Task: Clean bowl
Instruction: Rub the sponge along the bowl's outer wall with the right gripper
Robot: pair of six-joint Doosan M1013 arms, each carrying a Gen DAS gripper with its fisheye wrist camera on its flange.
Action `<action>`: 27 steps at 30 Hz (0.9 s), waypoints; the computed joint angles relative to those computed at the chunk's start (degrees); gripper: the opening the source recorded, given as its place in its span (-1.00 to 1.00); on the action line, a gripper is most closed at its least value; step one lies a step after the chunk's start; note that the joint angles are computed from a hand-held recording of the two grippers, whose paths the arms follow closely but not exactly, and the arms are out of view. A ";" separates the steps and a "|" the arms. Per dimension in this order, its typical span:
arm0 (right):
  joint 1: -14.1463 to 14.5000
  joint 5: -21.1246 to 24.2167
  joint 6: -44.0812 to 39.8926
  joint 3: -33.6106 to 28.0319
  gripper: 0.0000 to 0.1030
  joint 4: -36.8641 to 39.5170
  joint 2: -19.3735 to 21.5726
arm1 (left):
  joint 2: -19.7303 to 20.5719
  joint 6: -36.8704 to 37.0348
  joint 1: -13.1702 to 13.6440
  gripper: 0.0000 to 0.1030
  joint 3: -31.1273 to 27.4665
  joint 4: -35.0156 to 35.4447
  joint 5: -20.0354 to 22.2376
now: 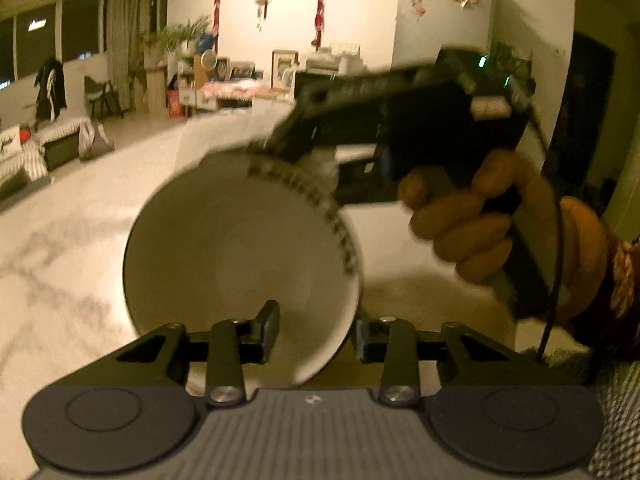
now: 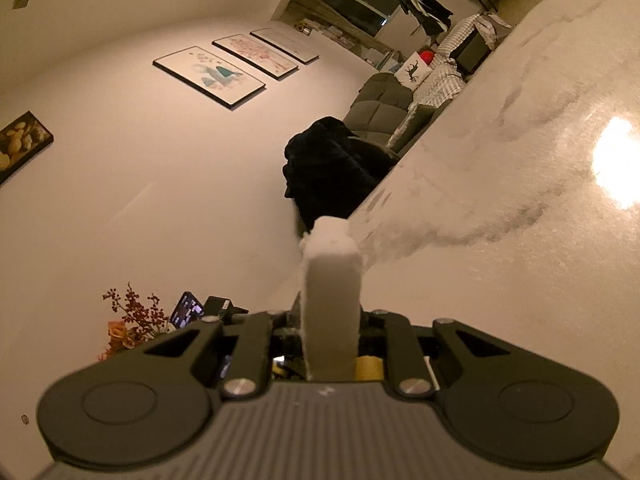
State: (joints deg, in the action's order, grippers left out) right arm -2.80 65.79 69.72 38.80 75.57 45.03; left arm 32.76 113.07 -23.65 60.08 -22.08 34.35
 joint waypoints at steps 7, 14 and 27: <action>-0.01 0.76 -0.62 -0.19 -0.63 0.49 0.05 | 1.00 5.54 0.69 -0.68 -1.84 -3.24 2.62; -0.25 1.57 -2.45 0.46 -0.63 2.47 -0.32 | 0.87 5.16 1.54 -0.29 -0.23 -2.56 4.97; -0.32 -0.48 -2.10 2.85 -0.63 1.69 -1.01 | 0.08 11.72 3.94 -0.15 4.73 -13.91 -1.22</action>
State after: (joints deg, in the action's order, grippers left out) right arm -3.12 65.31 67.62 41.65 77.25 44.02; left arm 32.84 124.79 -19.71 64.81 -35.99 33.13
